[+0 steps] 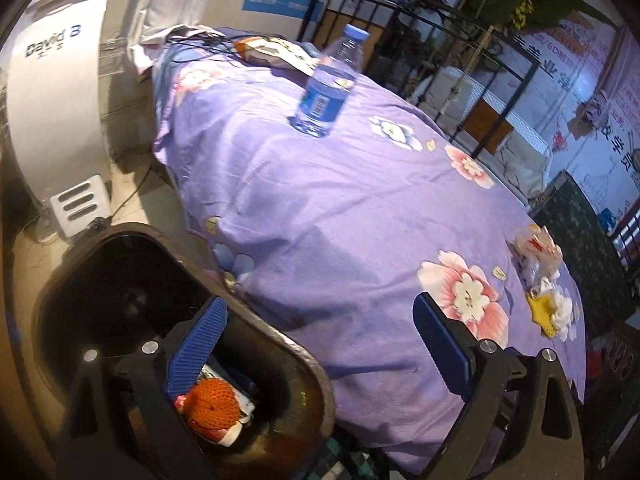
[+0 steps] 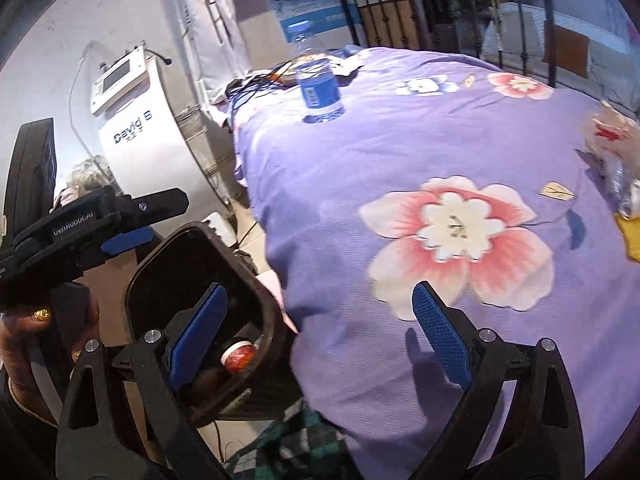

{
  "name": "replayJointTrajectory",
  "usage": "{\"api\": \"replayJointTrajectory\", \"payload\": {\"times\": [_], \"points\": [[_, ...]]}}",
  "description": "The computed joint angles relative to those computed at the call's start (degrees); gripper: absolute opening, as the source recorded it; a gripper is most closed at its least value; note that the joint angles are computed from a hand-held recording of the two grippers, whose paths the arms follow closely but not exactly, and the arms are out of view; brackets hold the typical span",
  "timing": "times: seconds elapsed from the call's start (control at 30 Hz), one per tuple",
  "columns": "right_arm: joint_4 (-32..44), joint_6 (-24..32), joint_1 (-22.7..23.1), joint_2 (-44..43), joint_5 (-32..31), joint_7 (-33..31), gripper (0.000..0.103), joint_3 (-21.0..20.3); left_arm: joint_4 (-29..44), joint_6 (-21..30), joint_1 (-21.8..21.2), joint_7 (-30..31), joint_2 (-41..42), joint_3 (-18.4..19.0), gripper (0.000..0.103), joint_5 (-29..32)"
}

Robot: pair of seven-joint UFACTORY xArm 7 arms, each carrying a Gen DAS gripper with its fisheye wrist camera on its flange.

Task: Collect trash
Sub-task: 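Move both tools back from the bin toward the bed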

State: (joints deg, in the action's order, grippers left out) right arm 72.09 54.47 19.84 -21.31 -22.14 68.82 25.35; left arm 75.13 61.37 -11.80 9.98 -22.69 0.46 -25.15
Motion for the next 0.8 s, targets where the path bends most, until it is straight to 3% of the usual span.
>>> {"api": "replayJointTrajectory", "payload": {"times": [0.27, 0.47, 0.7, 0.8], "points": [[-11.16, 8.96, -2.59, -16.94, 6.33, 0.71, 0.092, -2.26, 0.77, 4.99, -7.26, 7.06, 0.9, -4.18, 0.092, -2.94], [-13.79, 17.68, -6.4, -25.99, 8.55, -3.07, 0.092, -2.82, 1.83, 6.2, -11.06, 11.3, 1.57, -7.28, 0.092, -3.56], [-13.88, 23.0, -12.37, -31.7, 8.9, -9.19, 0.092, -5.73, 5.08, 5.92, -13.74, 11.91, 4.79, -10.2, 0.092, -2.68], [-13.71, 24.0, -15.23, -32.94, 8.33, -12.16, 0.077, -7.84, 6.06, 5.76, -14.47, 11.88, 5.77, -11.09, 0.092, -1.88]]}}
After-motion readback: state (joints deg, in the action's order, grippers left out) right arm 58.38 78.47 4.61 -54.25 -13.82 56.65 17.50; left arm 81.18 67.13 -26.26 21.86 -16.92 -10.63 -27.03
